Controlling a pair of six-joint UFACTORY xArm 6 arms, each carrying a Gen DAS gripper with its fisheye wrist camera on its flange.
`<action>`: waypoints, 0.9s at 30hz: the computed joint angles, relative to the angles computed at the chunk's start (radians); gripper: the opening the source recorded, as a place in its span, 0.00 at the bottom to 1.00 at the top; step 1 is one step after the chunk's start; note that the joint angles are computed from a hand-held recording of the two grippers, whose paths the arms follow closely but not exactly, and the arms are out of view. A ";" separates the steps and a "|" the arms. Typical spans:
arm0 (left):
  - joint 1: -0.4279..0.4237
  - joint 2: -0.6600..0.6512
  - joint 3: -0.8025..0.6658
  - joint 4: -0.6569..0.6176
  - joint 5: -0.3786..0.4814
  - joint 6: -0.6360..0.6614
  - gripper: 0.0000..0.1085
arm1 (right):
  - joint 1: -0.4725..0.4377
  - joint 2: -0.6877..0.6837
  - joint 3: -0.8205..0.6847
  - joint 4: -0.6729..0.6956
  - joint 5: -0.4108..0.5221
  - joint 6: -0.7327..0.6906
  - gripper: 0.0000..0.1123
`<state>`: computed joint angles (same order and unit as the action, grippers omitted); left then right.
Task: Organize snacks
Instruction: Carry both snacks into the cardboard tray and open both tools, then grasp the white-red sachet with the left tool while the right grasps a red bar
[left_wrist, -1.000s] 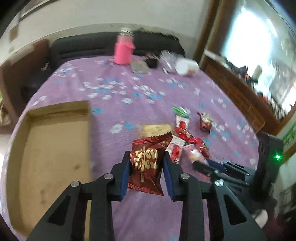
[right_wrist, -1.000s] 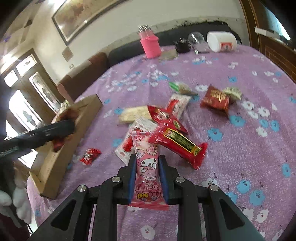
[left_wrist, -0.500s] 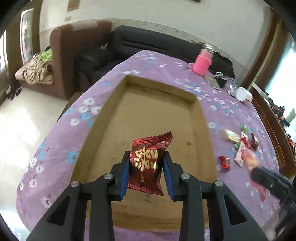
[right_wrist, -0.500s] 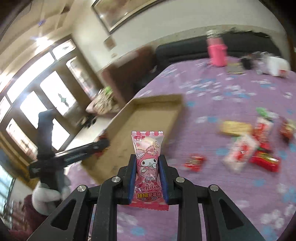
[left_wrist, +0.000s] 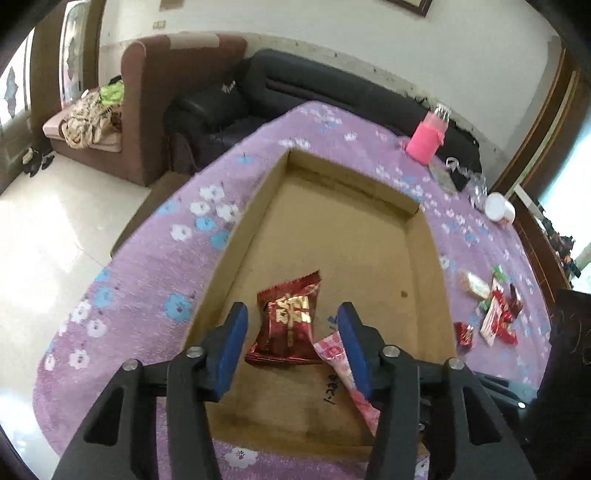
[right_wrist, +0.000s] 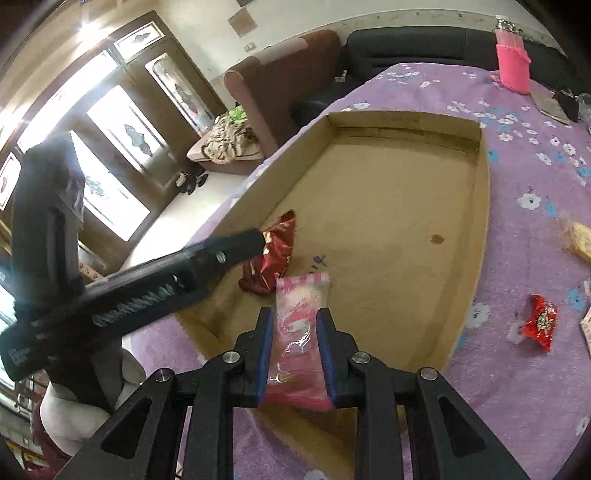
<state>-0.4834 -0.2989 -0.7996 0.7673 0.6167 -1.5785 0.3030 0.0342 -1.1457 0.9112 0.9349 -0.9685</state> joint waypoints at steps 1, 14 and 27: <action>-0.007 -0.009 -0.002 0.013 0.010 -0.012 0.48 | -0.010 -0.017 0.010 0.016 -0.001 -0.019 0.24; -0.132 0.032 -0.135 0.113 0.024 -0.072 0.68 | -0.394 -0.080 0.004 0.182 -0.008 -0.091 0.40; -0.233 0.325 -0.409 -0.060 -0.016 0.205 0.68 | -0.493 0.159 -0.173 0.025 -0.077 0.016 0.39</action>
